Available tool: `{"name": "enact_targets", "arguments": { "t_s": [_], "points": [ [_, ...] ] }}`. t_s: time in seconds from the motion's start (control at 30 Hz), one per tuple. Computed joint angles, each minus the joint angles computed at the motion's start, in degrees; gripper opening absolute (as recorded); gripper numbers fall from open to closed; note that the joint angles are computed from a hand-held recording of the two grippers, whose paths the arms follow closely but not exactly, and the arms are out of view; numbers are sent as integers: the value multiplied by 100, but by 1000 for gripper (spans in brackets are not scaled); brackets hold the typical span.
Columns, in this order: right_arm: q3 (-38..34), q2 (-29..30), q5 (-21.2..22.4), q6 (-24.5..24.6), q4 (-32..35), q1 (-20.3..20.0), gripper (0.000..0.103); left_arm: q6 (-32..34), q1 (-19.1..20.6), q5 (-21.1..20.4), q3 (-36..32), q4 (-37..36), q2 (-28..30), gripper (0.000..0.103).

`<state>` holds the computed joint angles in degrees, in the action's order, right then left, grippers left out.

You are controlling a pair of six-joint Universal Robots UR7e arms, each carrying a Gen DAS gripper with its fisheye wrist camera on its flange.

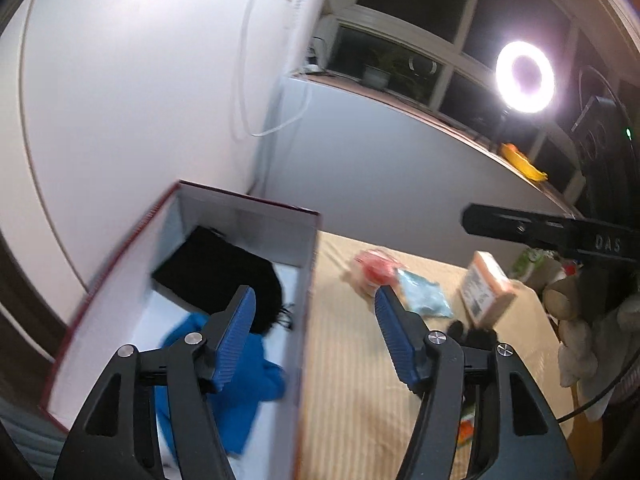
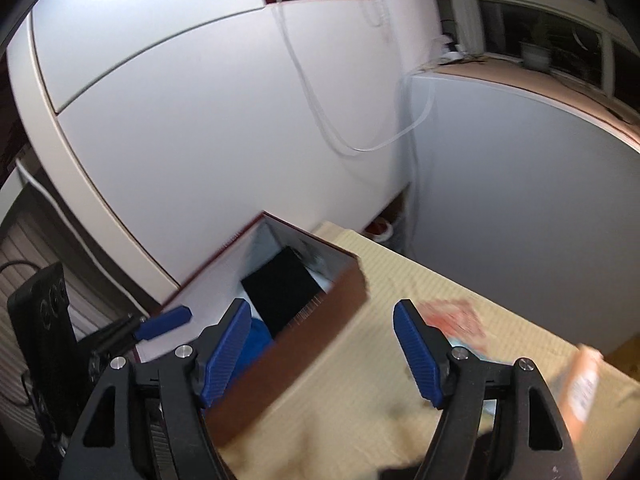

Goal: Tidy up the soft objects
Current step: 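Lower the left gripper onto the black fuzzy gloves and close on them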

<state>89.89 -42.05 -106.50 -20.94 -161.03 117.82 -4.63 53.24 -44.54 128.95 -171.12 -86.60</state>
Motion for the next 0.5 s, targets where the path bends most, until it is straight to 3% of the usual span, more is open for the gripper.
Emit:
{"name": "enact_targets", "arguments": {
  "t_s": [0.13, 0.5],
  "points": [
    [763, -606, -96, -46, -357, -203, 77, -206, -174, -196, 173, 94, -29, 62],
    [2205, -1887, -203, 86, -814, -1049, 78, -808, -342, -1072, 656, 159, 193, 62]
  ]
}}
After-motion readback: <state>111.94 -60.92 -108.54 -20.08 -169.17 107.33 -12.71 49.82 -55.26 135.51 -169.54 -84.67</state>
